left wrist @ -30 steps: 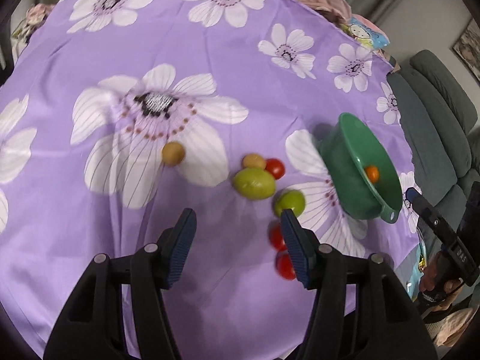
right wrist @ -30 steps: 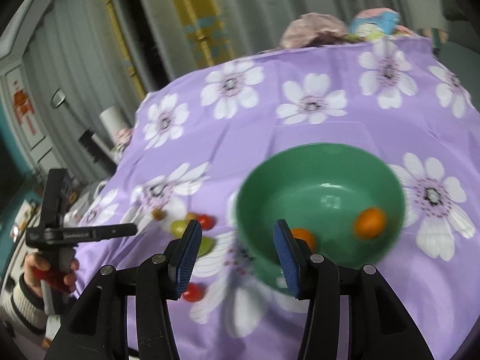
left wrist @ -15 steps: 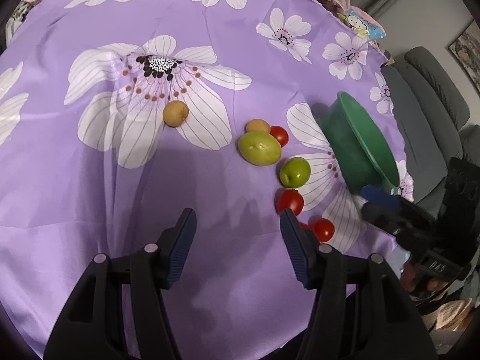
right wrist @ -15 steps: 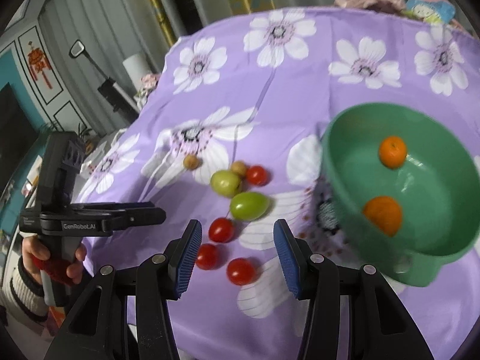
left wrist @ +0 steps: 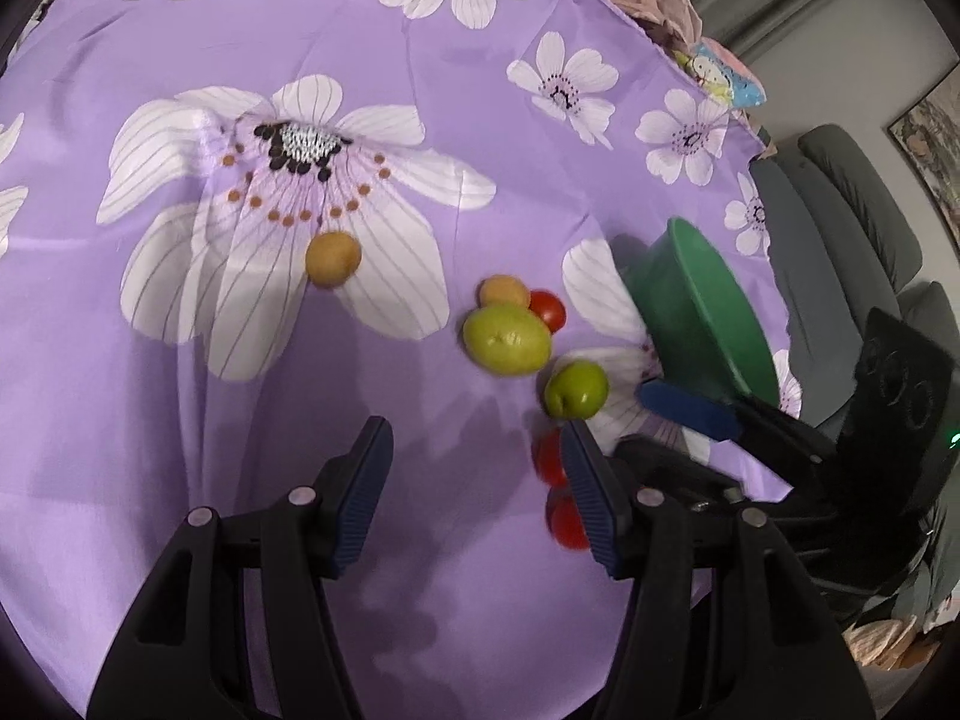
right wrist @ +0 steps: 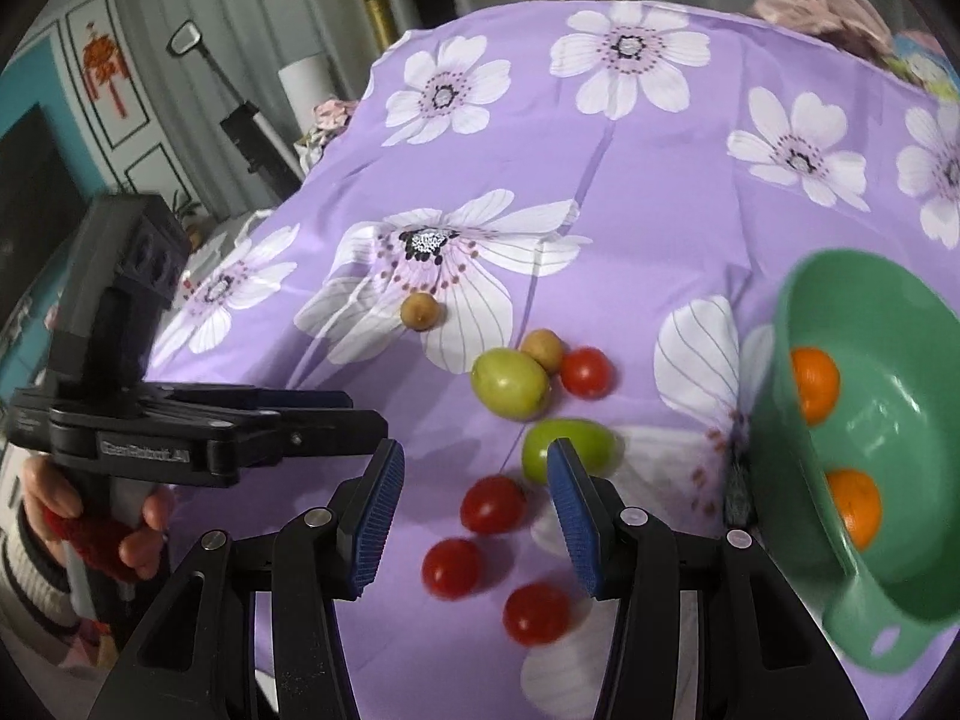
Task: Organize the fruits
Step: 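Move the right gripper to the green plum and close on it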
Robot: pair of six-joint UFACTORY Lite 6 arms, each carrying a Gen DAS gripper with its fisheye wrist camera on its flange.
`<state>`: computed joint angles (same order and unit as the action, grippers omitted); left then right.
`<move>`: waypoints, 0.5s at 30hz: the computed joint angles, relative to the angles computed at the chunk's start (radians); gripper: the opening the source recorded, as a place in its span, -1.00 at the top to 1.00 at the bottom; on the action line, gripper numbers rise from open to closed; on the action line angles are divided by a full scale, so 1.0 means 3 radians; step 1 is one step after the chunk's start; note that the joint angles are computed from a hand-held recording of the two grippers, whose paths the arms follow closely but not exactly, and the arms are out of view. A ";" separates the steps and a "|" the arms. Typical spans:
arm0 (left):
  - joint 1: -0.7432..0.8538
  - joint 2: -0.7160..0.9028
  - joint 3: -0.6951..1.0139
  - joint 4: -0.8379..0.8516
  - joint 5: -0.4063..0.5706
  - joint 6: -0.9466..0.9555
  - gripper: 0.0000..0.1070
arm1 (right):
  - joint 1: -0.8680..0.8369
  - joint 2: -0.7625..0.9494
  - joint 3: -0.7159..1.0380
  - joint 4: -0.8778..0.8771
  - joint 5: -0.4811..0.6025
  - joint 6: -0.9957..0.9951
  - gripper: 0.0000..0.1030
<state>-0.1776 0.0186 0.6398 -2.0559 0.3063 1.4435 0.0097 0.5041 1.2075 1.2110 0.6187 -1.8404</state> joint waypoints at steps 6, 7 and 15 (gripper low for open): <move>0.0172 0.0262 0.0230 0.0111 0.0182 -0.0101 -0.09 | 0.0191 0.0260 0.0310 -0.0242 -0.0211 0.0246 0.02; 0.0191 0.0327 0.0293 0.0134 0.0217 -0.0117 -0.09 | 0.0220 0.0302 0.0363 -0.0291 -0.0245 0.0292 0.02; 0.0281 0.0884 0.0826 0.0461 0.0328 -0.0329 -0.08 | 0.0409 0.0605 0.0797 -0.0772 -0.0430 0.0719 0.02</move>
